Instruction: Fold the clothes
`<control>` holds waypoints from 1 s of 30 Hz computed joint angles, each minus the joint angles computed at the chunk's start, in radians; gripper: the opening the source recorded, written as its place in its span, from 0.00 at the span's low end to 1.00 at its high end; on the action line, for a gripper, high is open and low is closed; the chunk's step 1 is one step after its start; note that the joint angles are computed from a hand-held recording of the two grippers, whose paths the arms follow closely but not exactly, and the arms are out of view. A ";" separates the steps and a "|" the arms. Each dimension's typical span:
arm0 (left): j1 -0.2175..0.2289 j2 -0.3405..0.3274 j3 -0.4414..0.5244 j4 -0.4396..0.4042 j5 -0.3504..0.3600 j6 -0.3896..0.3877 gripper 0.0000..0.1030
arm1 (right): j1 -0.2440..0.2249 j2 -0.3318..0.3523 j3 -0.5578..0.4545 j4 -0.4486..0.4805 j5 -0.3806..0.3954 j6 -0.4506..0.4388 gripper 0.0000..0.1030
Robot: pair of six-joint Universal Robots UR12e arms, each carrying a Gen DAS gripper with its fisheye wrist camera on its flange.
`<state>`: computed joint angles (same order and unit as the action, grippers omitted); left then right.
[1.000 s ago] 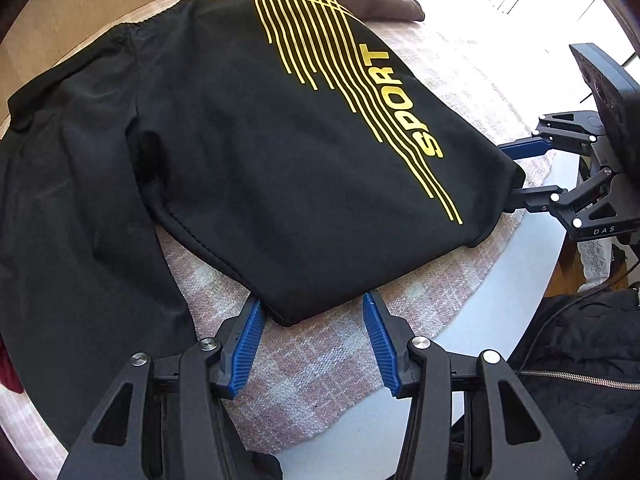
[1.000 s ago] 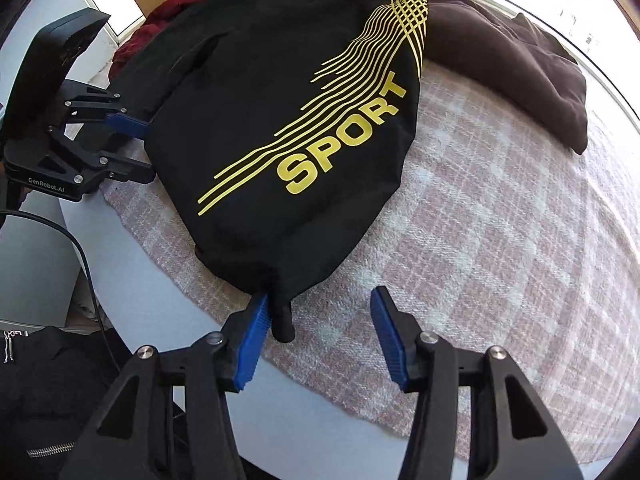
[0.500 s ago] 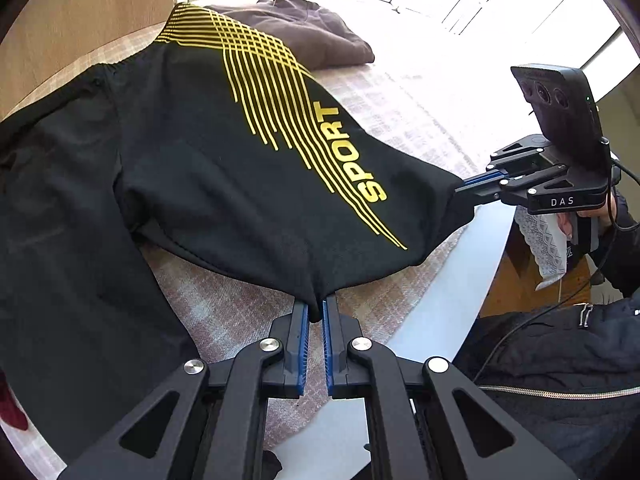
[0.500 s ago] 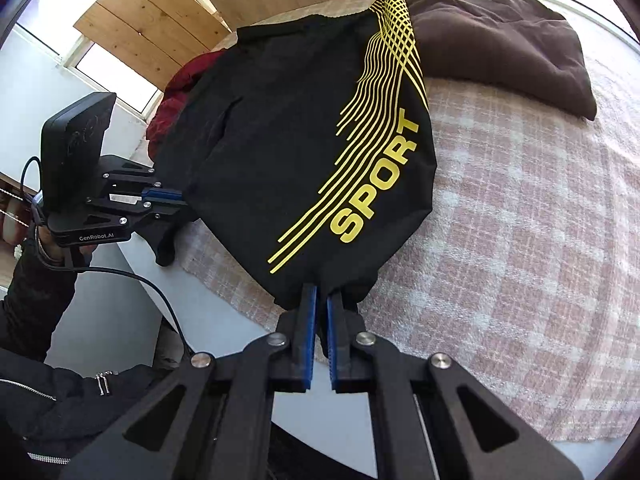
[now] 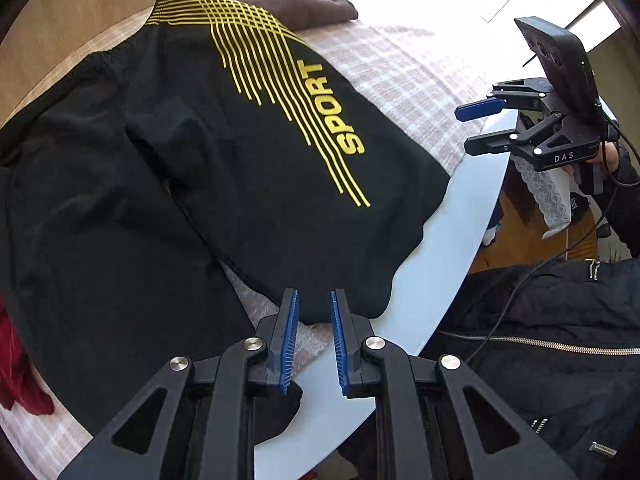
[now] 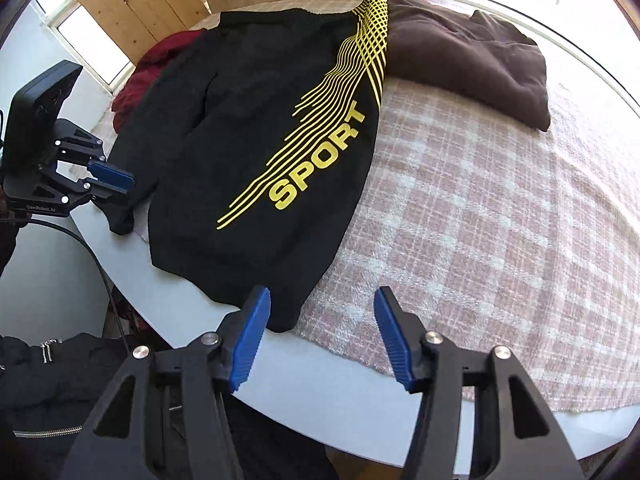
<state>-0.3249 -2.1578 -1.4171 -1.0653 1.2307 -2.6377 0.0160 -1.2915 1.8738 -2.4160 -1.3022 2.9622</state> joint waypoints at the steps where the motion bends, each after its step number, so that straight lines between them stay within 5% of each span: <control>1: -0.001 0.007 -0.021 0.007 0.014 0.000 0.14 | 0.006 0.005 0.008 -0.001 -0.001 -0.010 0.52; 9: -0.008 -0.003 -0.075 0.076 -0.006 -0.037 0.21 | 0.025 0.030 0.021 -0.008 -0.002 -0.023 0.51; 12: -0.010 -0.010 -0.068 0.090 -0.026 -0.037 0.15 | 0.016 0.039 0.006 0.037 0.032 0.002 0.04; 14: -0.011 -0.012 -0.063 0.091 -0.032 -0.039 0.00 | 0.010 0.039 -0.001 0.059 0.042 0.014 0.03; 24: 0.023 0.072 -0.107 0.117 -0.126 -0.015 0.00 | -0.059 -0.048 0.008 0.003 0.253 0.108 0.03; 28: 0.019 0.056 -0.097 0.087 -0.038 -0.051 0.09 | -0.029 -0.038 -0.010 -0.006 0.084 0.155 0.04; 30: 0.015 0.035 -0.088 0.080 -0.018 -0.076 0.16 | -0.037 -0.023 -0.012 0.014 0.108 0.158 0.04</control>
<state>-0.3101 -2.1229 -1.5047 -0.9852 1.2123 -2.7135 -0.0210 -1.3140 1.8618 -2.4018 -1.1945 3.1197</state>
